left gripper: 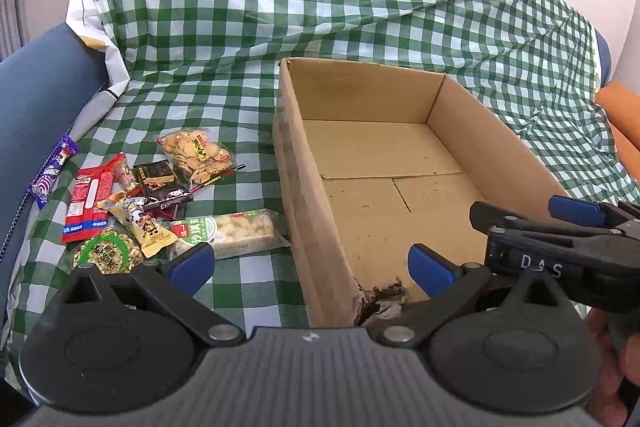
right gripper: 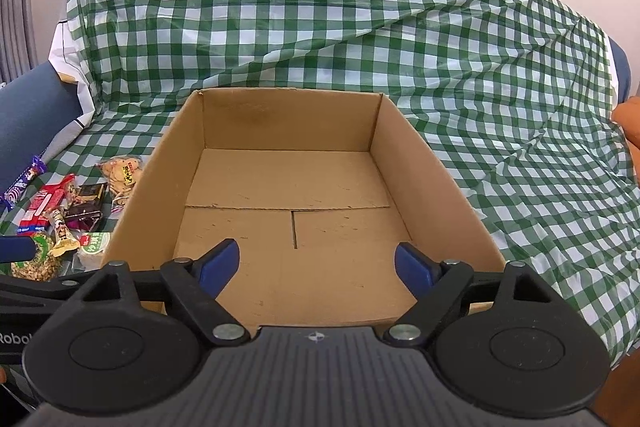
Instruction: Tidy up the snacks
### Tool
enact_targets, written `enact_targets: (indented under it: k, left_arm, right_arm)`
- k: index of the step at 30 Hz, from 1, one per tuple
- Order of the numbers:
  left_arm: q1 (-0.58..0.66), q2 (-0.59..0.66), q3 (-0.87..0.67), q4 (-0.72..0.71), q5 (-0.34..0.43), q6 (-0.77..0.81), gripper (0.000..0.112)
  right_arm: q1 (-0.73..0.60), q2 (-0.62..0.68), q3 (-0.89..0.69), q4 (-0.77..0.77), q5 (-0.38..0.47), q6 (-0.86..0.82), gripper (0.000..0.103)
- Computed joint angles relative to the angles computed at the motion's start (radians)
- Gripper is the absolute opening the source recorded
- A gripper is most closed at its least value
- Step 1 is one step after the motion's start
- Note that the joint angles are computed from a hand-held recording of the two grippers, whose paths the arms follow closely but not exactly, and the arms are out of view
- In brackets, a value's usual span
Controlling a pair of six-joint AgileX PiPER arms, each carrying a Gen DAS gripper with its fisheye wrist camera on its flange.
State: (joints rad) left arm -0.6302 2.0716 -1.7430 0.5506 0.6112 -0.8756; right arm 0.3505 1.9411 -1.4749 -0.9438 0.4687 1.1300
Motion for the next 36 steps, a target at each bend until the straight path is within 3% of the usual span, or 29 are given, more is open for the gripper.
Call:
enact_targets:
  k: [6, 31, 34, 36]
  left_arm:
    - [0.007, 0.001, -0.007, -0.019, 0.008, 0.012, 0.103]
    - [0.014, -0.003, 0.001, -0.019, 0.003, 0.012, 0.103]
    - [0.035, -0.026, 0.021, -0.062, -0.004, 0.061, 0.103]
    - [0.078, -0.047, 0.014, -0.193, 0.0, 0.207, 0.097]
  right_arm:
    - [0.004, 0.009, -0.028, 0.043, 0.042, -0.083, 0.085]
    - [0.0, 0.006, -0.023, 0.052, 0.017, -0.073, 0.085]
    - [0.004, 0.01, -0.033, 0.065, 0.011, -0.082, 0.086]
    - [0.008, 0.016, -0.046, 0.079, 0.01, -0.093, 0.086]
